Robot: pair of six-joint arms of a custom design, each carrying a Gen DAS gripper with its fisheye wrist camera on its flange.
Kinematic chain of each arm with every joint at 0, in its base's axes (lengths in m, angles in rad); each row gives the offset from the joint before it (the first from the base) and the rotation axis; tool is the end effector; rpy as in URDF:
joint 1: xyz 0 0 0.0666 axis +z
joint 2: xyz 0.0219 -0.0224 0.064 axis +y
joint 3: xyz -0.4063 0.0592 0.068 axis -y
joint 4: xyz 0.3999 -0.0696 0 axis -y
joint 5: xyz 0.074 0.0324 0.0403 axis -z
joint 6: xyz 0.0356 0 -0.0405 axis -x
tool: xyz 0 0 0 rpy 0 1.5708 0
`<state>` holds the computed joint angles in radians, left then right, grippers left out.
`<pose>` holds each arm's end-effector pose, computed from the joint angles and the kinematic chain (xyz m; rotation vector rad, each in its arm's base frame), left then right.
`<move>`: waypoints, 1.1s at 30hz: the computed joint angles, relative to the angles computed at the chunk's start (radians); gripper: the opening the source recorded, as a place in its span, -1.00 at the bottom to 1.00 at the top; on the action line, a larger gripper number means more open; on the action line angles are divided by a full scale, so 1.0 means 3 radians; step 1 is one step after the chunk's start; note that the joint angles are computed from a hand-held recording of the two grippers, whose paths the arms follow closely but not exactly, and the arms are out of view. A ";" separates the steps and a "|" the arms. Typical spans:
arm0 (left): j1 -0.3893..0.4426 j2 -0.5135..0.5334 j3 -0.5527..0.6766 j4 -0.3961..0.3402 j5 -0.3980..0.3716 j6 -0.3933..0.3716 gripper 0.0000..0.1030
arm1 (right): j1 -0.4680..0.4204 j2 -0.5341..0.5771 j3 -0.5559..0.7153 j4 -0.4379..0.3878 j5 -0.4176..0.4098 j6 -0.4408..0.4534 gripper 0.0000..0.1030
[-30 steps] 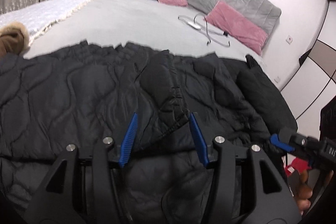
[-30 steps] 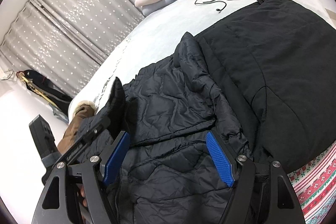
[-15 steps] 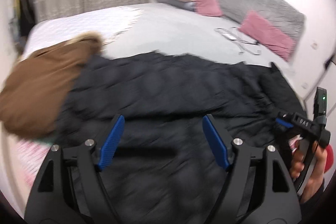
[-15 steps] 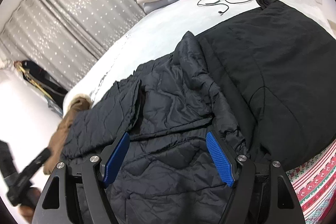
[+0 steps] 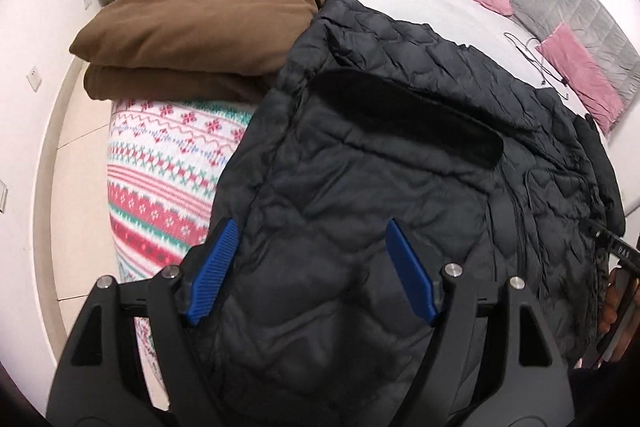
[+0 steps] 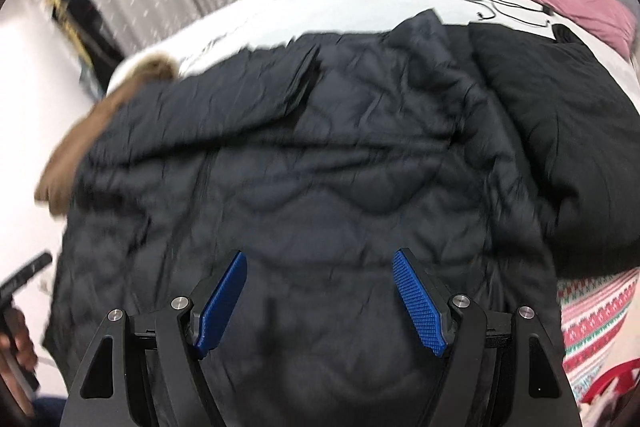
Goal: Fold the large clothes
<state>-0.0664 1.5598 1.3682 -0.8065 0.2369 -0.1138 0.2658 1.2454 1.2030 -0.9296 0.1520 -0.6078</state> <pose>0.5349 -0.0443 0.3701 0.3184 2.5317 -0.2856 0.4042 0.1040 0.4301 0.4896 2.4856 0.1560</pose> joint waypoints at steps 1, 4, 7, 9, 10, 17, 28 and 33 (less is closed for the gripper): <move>0.0012 -0.0037 -0.0062 0.0053 -0.0040 -0.0058 0.50 | 0.0017 -0.0038 -0.0049 -0.0008 -0.0044 0.0005 0.49; 0.0054 -0.0039 -0.0147 0.0041 -0.0217 -0.0250 0.50 | 0.0052 -0.0159 -0.0217 -0.0106 -0.0123 -0.0005 0.49; 0.0135 0.0105 -0.0083 -0.0207 -0.0320 -0.0281 0.50 | 0.0072 -0.0227 -0.0400 -0.0239 -0.0102 0.0058 0.49; 0.0238 0.0178 -0.0038 -0.0319 -0.0196 -0.0194 0.50 | 0.0086 -0.0344 -0.0528 -0.0190 -0.0051 0.0114 0.49; 0.0297 0.0183 -0.0022 -0.0348 -0.0118 -0.0138 0.50 | 0.0097 -0.0383 -0.0550 -0.0195 -0.0028 0.0088 0.49; 0.0544 0.0052 -0.0077 -0.0363 0.0147 -0.0144 0.50 | 0.0046 -0.0977 -0.0719 -0.0291 0.0117 -0.0227 0.49; 0.0664 -0.0088 -0.0319 -0.0446 0.0503 -0.0265 0.50 | 0.0064 -0.1683 -0.1116 -0.0738 0.0233 -0.0834 0.49; 0.0631 -0.0194 -0.0486 -0.0373 0.0524 -0.0249 0.50 | -0.0069 -0.1930 -0.1304 -0.0828 0.0071 -0.1179 0.49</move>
<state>0.1229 1.5016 1.2224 -0.9185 0.3942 -0.1885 0.2451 0.6662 0.8117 -1.1780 0.1734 -0.9615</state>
